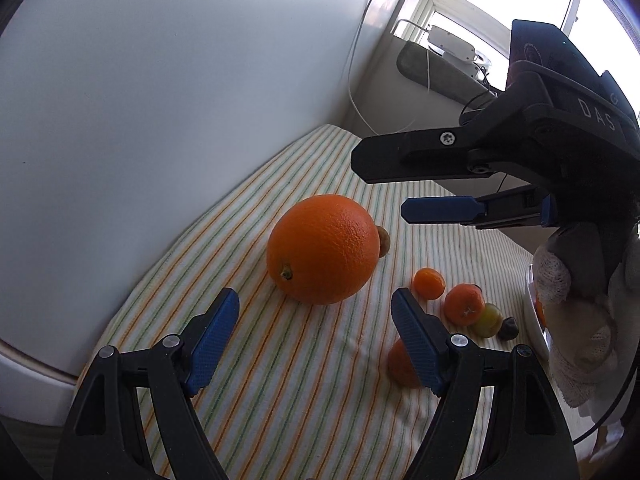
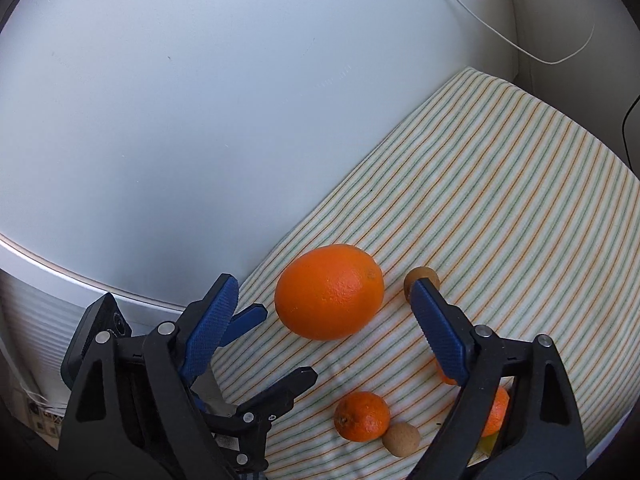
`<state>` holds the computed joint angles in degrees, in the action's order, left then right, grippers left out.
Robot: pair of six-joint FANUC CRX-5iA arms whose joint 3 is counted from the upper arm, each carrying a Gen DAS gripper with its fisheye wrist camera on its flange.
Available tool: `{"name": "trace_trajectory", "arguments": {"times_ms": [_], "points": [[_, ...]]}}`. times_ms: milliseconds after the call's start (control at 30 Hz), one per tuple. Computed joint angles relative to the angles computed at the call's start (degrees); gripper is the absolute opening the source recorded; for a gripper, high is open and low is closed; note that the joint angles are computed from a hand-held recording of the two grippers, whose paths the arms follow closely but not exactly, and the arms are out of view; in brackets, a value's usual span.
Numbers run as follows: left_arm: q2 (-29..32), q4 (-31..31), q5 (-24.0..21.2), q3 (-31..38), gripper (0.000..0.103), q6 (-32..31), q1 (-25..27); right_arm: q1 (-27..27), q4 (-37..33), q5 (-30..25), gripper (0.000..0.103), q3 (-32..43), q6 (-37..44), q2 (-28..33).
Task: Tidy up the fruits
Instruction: 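Reach the right gripper to the second large orange and grasp it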
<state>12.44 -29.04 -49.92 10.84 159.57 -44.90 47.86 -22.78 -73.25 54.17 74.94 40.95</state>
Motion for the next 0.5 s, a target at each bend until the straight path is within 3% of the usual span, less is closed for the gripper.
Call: {"name": "trace_trajectory", "arguments": {"times_ms": [167,500], "points": [[-0.16,-0.37,0.40,-0.24,0.078,0.37,0.27,0.60,-0.66,-2.62,0.081,5.47,-0.40,3.87],[-0.73,2.52,3.91,-2.34,0.078,-0.68,2.14,2.41,0.91,-5.83,0.081,10.95,-1.89,7.73]]}}
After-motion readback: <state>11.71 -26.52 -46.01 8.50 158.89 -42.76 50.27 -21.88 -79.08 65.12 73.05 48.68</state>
